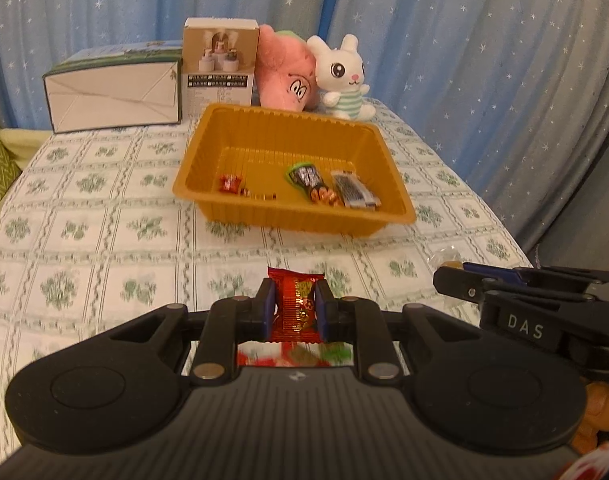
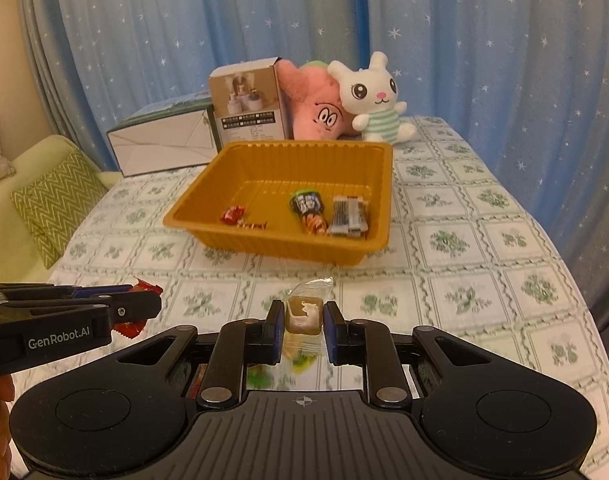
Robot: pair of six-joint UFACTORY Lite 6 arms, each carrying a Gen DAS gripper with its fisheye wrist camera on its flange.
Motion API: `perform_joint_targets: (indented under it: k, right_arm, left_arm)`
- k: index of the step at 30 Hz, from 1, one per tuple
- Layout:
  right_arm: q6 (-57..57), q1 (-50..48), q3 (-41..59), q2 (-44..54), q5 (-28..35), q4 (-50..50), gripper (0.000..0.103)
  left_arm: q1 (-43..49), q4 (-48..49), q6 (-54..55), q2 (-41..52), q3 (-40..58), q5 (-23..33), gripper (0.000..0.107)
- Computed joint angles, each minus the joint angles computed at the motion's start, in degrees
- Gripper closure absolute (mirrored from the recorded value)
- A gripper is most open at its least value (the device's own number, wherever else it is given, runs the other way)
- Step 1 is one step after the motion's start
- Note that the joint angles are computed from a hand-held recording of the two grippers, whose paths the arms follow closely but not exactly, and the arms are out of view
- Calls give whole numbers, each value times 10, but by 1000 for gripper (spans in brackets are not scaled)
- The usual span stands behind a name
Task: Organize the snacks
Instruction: 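Carry both held snacks to the orange tray, then lower both snacks into the tray and open both tools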
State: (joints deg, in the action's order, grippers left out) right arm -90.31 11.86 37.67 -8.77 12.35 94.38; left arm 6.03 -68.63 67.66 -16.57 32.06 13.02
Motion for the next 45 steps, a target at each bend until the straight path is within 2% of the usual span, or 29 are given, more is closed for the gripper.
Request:
perform_joint_targets:
  k: [7, 12, 22, 28, 35, 37, 39, 45]
  right_arm:
    - [7, -6, 113, 106, 10, -14, 82]
    - [97, -14, 232, 202, 27, -97, 82]
    - [300, -2, 490, 395, 59, -291, 82]
    - [402, 3, 604, 482, 80, -365, 82]
    - [454, 2, 654, 531, 87, -405, 82]
    - [456, 3, 657, 536, 86, -407, 82]
    - [455, 2, 660, 540, 89, -404, 82]
    - [463, 3, 672, 552, 91, -408, 82]
  left_arm:
    - [21, -77, 97, 121, 118, 17, 89]
    - [34, -99, 135, 210, 211, 24, 89]
    - [50, -20, 60, 388, 414, 35, 89]
    - [63, 37, -8, 475, 513, 63, 89]
    - [67, 88, -57, 545, 584, 78, 88]
    - [68, 127, -101, 558, 601, 77, 81]
    - [74, 100, -81, 556, 597, 81, 74]
    - [85, 47, -24, 530, 562, 78, 71]
